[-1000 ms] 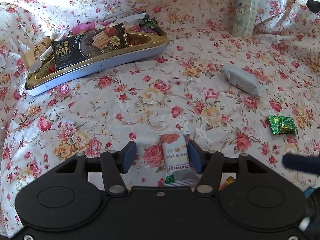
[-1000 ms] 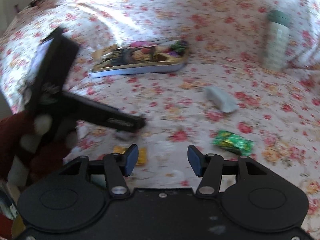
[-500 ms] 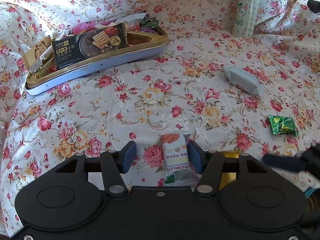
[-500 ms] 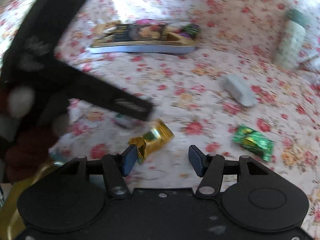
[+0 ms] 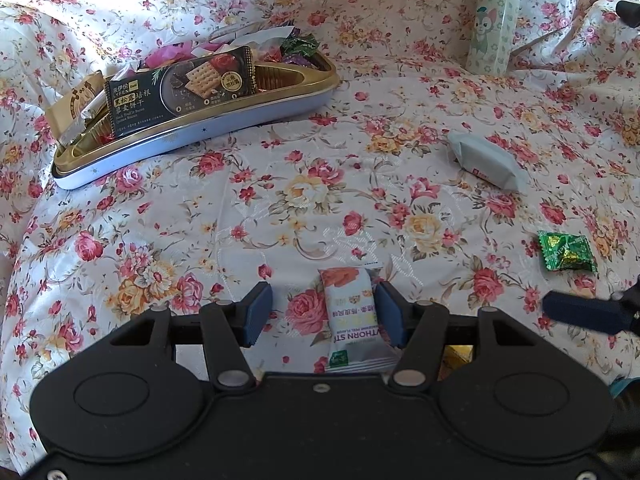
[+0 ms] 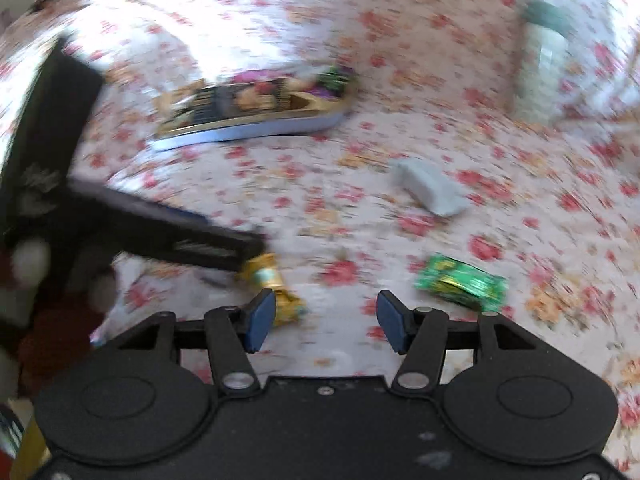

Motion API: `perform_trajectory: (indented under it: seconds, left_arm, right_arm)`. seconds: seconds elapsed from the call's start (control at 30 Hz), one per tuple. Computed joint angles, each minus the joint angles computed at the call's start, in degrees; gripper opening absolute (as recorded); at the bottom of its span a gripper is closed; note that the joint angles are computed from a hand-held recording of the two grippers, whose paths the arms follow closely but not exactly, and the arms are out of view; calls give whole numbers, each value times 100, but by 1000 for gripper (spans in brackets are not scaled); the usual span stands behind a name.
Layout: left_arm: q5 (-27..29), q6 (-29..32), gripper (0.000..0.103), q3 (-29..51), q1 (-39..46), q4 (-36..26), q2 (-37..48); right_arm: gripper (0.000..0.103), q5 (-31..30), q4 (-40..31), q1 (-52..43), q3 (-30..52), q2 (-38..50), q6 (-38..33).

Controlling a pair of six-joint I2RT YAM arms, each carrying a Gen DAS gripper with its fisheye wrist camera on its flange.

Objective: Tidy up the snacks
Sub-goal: 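Move the left tool to the white snack bar while the right tool approaches the gold-wrapped candy, then close the right tool on the gold-wrapped candy while the left tool grasps the white snack bar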

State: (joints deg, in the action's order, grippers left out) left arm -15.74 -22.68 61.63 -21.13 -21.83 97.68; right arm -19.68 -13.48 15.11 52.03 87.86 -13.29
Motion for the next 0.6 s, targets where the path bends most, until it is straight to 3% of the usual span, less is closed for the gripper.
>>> perform_trajectory:
  seconds: [0.17,0.33,0.6]
  left_arm:
    - [-3,-5,63,-1,0,7,1]
    - [-29,-1,63,-20,-3,42,-3]
    - [-109,-64,64,-39,-41,69,-9]
  right_arm:
    - [57,68,138,332,-39,53,-195]
    - [37,297,115,436,140,361,-383]
    - [35,492,163,-1,102,310,-82]
